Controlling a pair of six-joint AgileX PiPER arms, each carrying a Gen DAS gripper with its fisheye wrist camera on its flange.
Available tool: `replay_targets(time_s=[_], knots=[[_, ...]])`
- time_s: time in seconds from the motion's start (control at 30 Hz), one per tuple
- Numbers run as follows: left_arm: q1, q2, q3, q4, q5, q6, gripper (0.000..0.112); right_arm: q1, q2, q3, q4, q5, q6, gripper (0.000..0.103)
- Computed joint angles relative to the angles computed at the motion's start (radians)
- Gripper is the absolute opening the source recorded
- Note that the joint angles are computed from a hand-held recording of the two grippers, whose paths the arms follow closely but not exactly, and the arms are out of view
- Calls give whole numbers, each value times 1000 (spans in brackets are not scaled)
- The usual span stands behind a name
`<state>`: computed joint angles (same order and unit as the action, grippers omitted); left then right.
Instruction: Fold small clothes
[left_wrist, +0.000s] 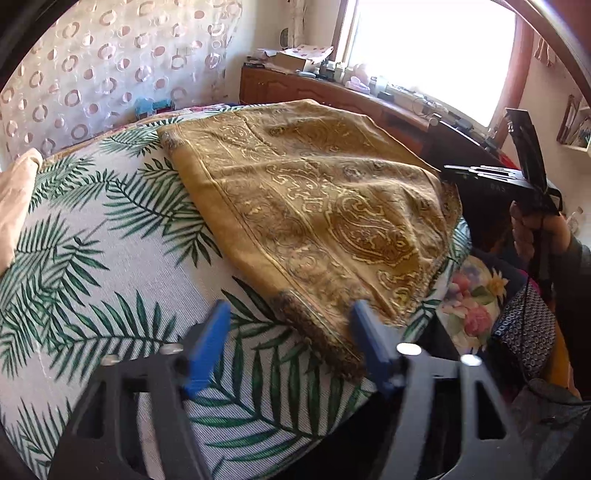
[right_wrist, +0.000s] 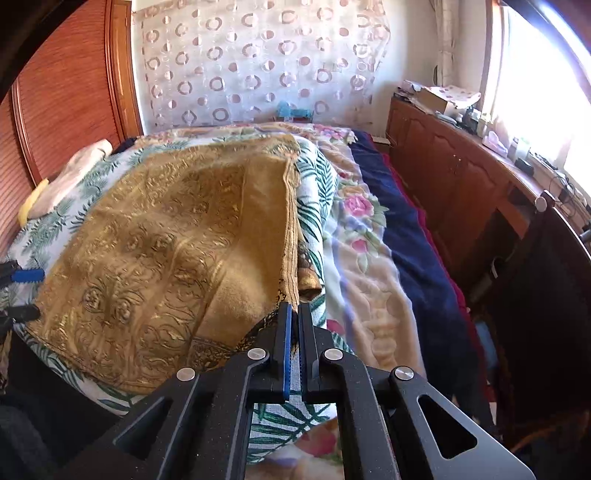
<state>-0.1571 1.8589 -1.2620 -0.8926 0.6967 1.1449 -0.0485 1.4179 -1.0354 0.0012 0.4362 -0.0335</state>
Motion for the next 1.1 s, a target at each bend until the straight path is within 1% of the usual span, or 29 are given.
replay_targets(time_s=[0.03, 0.07, 0.13, 0.17, 0.27, 0.3, 0.33, 0.37, 0.4, 0.43, 0.5, 0.57, 0.63, 0.7, 0.77, 0.83, 0.87, 0.9, 0.97, 1.07, 1.1], knots=[[5, 0, 3, -16, 19, 14, 45, 0, -11, 6, 2, -6, 1, 3], [6, 0, 5, -25, 35, 23, 39, 0, -22, 18, 14, -20, -7, 3], [-1, -9, 21, -29, 31, 33, 38, 6, -47, 32, 14, -37, -10, 3], [-6, -14, 29, -28, 26, 36, 38, 18, -59, 36, -20, -41, 19, 3], [-15, -22, 49, -32, 9, 44, 38, 59, -91, 57, -128, -55, 127, 10], [-16, -24, 54, -35, 5, 48, 38, 72, -103, 64, -158, -57, 160, 17], [-16, -26, 55, -35, 6, 49, 36, 81, -110, 67, -171, -57, 177, 23], [-15, -26, 55, -36, 13, 52, 19, 92, -119, 72, -199, -59, 210, 42], [-13, -24, 51, -38, 22, 53, 11, 100, -132, 86, -223, -70, 239, 54], [-12, -29, 52, -50, 20, 60, 8, 103, -144, 97, -208, -82, 227, 56], [-13, -42, 45, -59, 26, 68, 7, 102, -158, 113, -85, -102, 110, 57], [-8, -49, 11, -82, 65, 53, 6, 122, -169, 120, -30, -103, 58, 59], [-1, -64, -23, -127, 101, 49, 6, 161, -172, 127, -41, -103, 72, 60], [-5, -79, -59, -155, 111, 42, 6, 208, -165, 125, -124, -92, 152, 61], [-15, -81, -112, -169, 123, 30, 6, 225, -161, 128, -76, -96, 101, 61], [-33, -73, -160, -159, 108, 11, 6, 242, -165, 135, -52, -99, 77, 61], [-40, -61, -189, -149, 107, -3, 6, 243, -165, 134, -23, -99, 47, 62], [-46, -50, -213, -141, 106, -16, 6, 234, -174, 140, 45, -101, -24, 64], [-59, -26, -265, -119, 99, -47, 6, 224, -194, 150, 131, -105, -114, 66], [-64, 6, -319, -113, 107, -77, 6, 186, -233, 173, 317, -96, -314, 70], [-63, 13, -334, -116, 109, -85, 6, 178, -236, 183, 346, -96, -353, 72]])
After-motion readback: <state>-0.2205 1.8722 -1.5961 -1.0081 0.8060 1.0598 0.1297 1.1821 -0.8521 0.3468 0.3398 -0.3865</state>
